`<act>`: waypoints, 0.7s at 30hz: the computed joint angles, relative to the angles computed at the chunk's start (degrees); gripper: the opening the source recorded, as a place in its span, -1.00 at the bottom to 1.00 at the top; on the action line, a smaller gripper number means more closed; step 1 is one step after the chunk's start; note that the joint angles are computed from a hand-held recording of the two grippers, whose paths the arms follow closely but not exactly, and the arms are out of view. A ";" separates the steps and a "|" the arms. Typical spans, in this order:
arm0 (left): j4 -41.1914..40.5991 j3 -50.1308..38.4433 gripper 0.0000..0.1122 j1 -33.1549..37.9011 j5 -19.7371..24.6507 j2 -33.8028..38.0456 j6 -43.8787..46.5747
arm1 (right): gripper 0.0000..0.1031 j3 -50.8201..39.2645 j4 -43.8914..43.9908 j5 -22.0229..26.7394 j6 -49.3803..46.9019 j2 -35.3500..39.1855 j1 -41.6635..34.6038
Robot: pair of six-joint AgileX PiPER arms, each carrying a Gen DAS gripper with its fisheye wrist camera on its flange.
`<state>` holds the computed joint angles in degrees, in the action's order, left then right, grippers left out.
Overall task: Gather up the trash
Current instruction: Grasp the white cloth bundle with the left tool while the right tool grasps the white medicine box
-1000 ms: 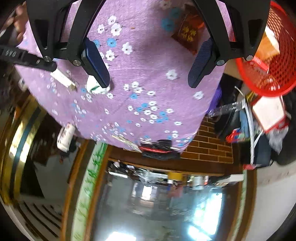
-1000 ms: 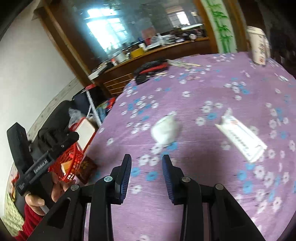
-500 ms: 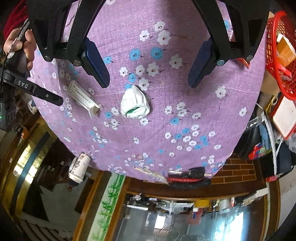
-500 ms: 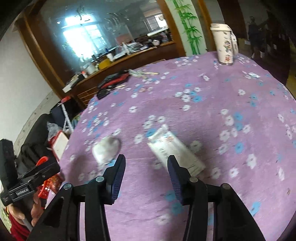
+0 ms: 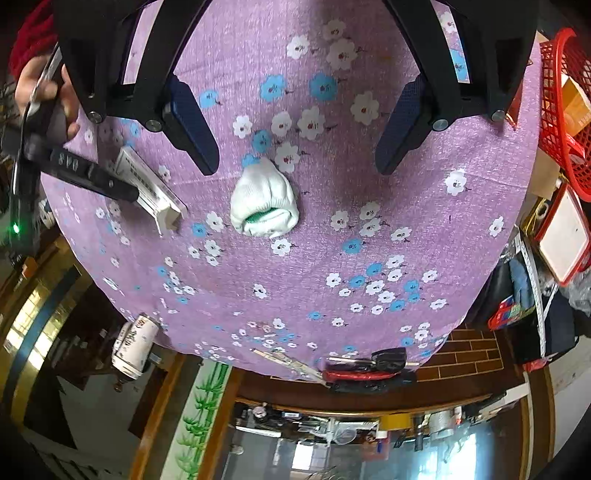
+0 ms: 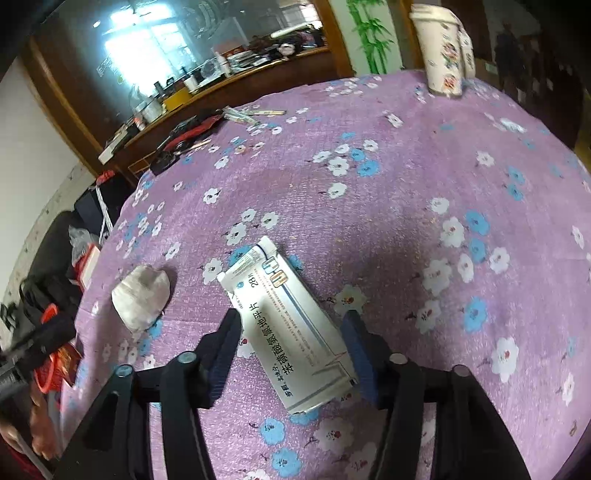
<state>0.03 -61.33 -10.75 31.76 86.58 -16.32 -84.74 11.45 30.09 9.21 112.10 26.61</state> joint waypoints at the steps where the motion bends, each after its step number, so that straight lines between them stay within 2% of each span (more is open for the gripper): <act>1: 0.57 -0.74 0.52 -0.30 0.34 0.78 -0.83 | 0.41 -0.35 -5.73 0.15 3.89 0.20 1.29; 5: 3.56 -3.21 0.52 -1.57 1.49 3.99 -4.01 | 0.41 -1.37 -16.74 0.97 10.74 1.50 3.27; 7: 6.17 -3.98 0.52 -2.63 1.68 5.34 -6.46 | 0.41 -1.42 -15.75 1.01 9.28 2.04 2.75; 10: 10.17 -4.72 0.52 -4.26 1.62 7.00 -9.76 | 0.41 -0.87 -8.62 0.58 2.76 2.01 1.64; 13: 14.08 -5.63 0.52 -5.74 1.77 8.56 -13.24 | 0.41 -0.75 -9.51 0.79 2.24 2.11 3.21; 15: 15.78 -6.31 0.52 -6.50 1.84 9.61 -14.98 | 0.41 -0.51 -12.82 0.62 4.32 2.17 4.83; 17: 16.84 -7.04 0.52 -7.01 2.01 10.54 -16.08 | 0.40 -0.46 -21.23 1.01 10.93 2.51 7.06; 19: 18.02 -7.47 0.52 -7.54 2.17 11.09 -17.33 | 0.15 -0.07 -27.11 1.12 15.61 2.53 8.27; 21: 19.34 -7.85 0.52 -8.05 2.20 11.65 -18.62 | 0.10 0.96 -26.77 -0.14 15.53 1.97 8.08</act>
